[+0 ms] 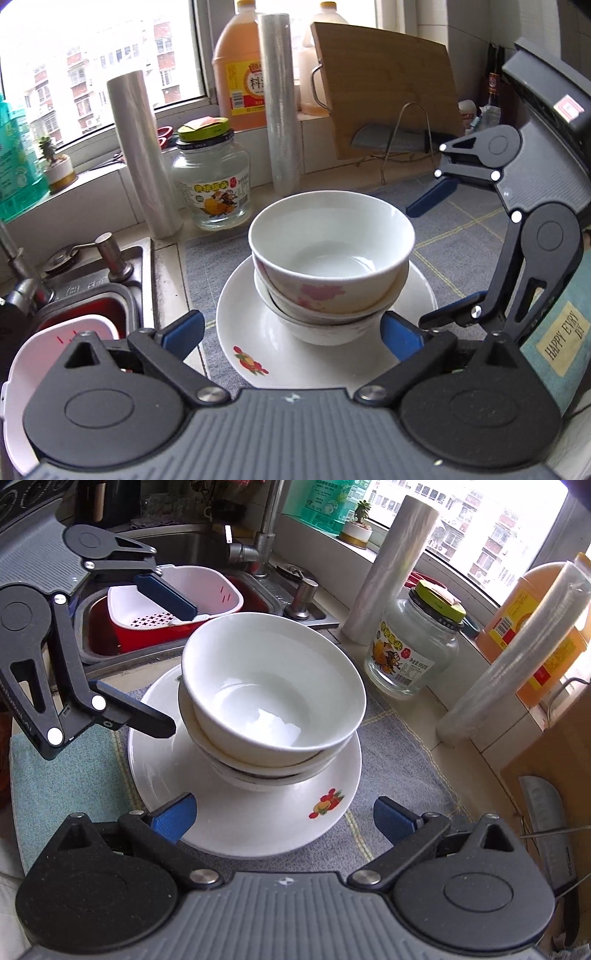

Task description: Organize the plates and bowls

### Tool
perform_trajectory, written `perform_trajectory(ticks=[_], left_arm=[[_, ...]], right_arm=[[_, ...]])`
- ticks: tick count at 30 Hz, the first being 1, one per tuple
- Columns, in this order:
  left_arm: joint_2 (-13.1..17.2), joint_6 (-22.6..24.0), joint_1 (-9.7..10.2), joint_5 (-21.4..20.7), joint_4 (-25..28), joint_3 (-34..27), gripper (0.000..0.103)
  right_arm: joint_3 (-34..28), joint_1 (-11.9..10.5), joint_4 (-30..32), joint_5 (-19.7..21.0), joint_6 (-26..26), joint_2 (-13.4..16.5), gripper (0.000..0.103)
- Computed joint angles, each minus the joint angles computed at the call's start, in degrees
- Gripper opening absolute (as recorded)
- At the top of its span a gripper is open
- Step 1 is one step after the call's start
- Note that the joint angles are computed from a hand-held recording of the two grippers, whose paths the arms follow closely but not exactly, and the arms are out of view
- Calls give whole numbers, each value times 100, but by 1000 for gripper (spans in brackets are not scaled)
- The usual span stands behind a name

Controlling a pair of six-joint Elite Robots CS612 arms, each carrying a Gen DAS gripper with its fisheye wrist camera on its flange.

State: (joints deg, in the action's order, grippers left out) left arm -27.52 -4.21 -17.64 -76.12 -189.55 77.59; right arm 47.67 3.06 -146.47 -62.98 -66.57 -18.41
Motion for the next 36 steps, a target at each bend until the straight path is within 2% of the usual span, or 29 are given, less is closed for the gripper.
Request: perform_trajectory(ticks=[4,7,9,13,17,21,24,29,36], left_arm=[[-93,-835,-290,1106,-2,217,102],[-229,-1695,-482,1641,421,343,102],[-315,-2109,-612,1961,682,415,102],[-486,-2880,-854,2585,1354,498,102],[-691,-3412,-974,2486,1786,628,102],[-837,-3817,-1095,2591,2299,650,102],[-913,-3936,-1203,2737,2146,753,102],[-1021,-4269,-1330,2956,2298,848,102],[-1116,-4594,-1443,3111,2321,967,102]], right_arm=[[429,-51,-660,-169,911,-136,103],[775,-82,-1032,-408,1619,-286,103],[1019,-122,-1212,-479,2038,-406,103],[1477,-175,-1667,-708,2414,-620,103],[1905,-263,-2010,-725,2537,-844,103],[2184,-359,-2160,-543,2763,-1039,103],[2391,-422,-2383,-426,2900,-1153,103],[2608,-525,-2428,-200,3171,-1298,103],[2870,-596,-2617,-35,3160,-1436,103]])
